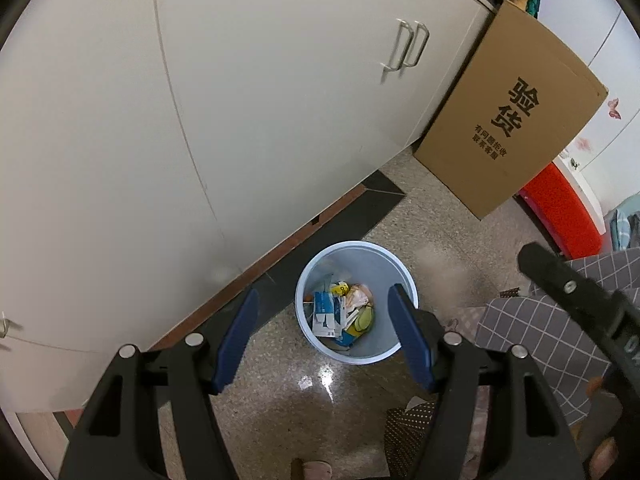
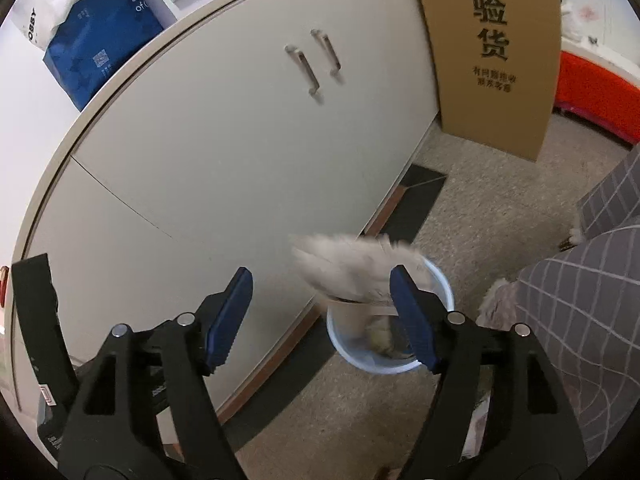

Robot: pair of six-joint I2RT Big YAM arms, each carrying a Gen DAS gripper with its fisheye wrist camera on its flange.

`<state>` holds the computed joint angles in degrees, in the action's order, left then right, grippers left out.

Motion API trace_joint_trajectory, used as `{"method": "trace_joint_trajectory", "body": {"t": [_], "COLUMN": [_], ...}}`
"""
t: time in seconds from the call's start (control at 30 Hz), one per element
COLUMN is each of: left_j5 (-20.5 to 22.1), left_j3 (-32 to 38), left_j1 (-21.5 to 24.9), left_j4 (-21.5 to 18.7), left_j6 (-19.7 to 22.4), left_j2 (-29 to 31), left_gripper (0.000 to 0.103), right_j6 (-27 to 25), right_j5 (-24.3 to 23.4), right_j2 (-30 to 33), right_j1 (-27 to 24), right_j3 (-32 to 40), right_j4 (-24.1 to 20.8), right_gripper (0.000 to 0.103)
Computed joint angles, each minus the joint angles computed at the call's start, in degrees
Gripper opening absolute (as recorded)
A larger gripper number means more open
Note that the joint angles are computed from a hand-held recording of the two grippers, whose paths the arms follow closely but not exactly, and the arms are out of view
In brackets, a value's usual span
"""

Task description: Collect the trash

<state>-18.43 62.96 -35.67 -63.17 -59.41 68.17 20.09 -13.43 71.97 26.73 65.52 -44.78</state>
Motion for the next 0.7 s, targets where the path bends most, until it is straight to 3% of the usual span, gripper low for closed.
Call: {"method": "trace_joint_trajectory", "body": {"t": [0.3, 0.7], "left_j5": [-0.5, -11.3], "left_j3": [1.7, 11.1], "left_j1": [-2.6, -13.9], "left_j4": [-0.2, -7.9], "left_j6": [-0.7, -3.8], "left_j2": [-0.8, -1.1], "left_gripper": [0.066, 0.070], "right_j6": [-1.5, -3.6], "right_j5": [5.7, 9.3], "right_j2": [-3.0, -13.9], "right_j1": [-0.2, -1.3], "right_j3": [-1.2, 0.0], "right_j4": [-3.9, -9.5], "right_gripper": [0.070, 0.074]}}
